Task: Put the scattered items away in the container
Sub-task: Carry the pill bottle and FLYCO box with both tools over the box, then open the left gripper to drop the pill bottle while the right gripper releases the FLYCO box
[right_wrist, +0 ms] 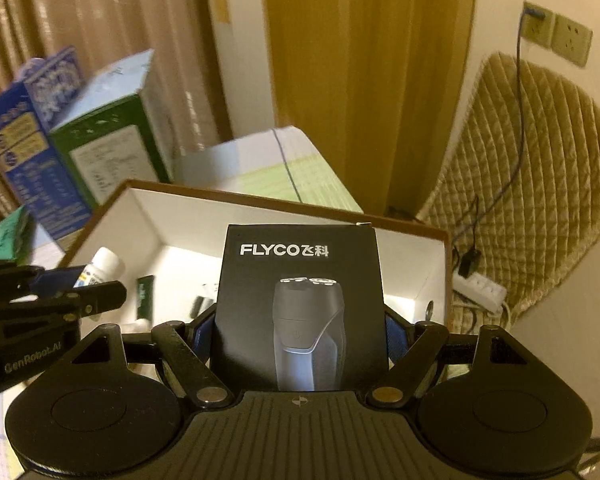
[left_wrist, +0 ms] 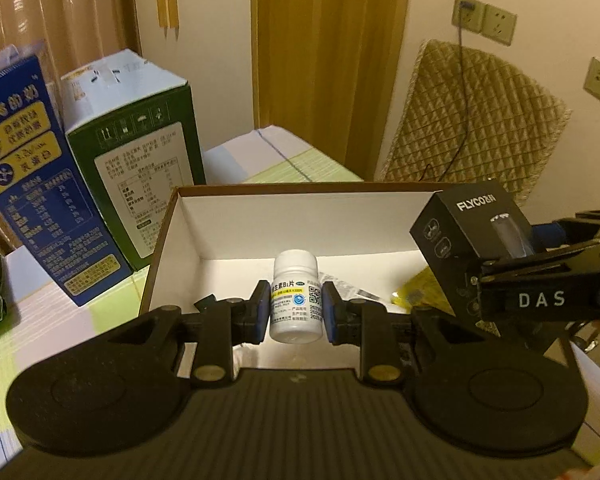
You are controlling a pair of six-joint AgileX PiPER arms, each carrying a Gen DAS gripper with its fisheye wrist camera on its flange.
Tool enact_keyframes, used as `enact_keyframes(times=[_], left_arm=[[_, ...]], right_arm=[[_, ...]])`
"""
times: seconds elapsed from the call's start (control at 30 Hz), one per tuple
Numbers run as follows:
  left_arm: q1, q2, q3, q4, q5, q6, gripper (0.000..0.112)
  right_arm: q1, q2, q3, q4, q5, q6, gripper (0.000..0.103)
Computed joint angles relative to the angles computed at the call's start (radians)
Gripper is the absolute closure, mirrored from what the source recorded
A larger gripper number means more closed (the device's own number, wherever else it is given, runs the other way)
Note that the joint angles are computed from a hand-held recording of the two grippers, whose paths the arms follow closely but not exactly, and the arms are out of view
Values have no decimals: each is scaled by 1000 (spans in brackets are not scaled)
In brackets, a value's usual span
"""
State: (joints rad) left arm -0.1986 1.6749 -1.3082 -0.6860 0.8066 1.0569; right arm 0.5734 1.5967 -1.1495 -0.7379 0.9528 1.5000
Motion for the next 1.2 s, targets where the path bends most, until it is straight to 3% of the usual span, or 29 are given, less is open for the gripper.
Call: enact_keyframes(times=[0.17, 0.6, 1.2], left_arm=[[-39, 91, -59, 55, -35, -58, 90], [-101, 314, -266, 202, -36, -209, 90], [-114, 355, -294, 200, -60, -232, 86]], right_arm=[[-66, 63, -27, 22, -42, -13, 27], [-170, 174, -58, 63, -117, -70, 27], [-193, 219, -59, 59, -128, -86, 27]])
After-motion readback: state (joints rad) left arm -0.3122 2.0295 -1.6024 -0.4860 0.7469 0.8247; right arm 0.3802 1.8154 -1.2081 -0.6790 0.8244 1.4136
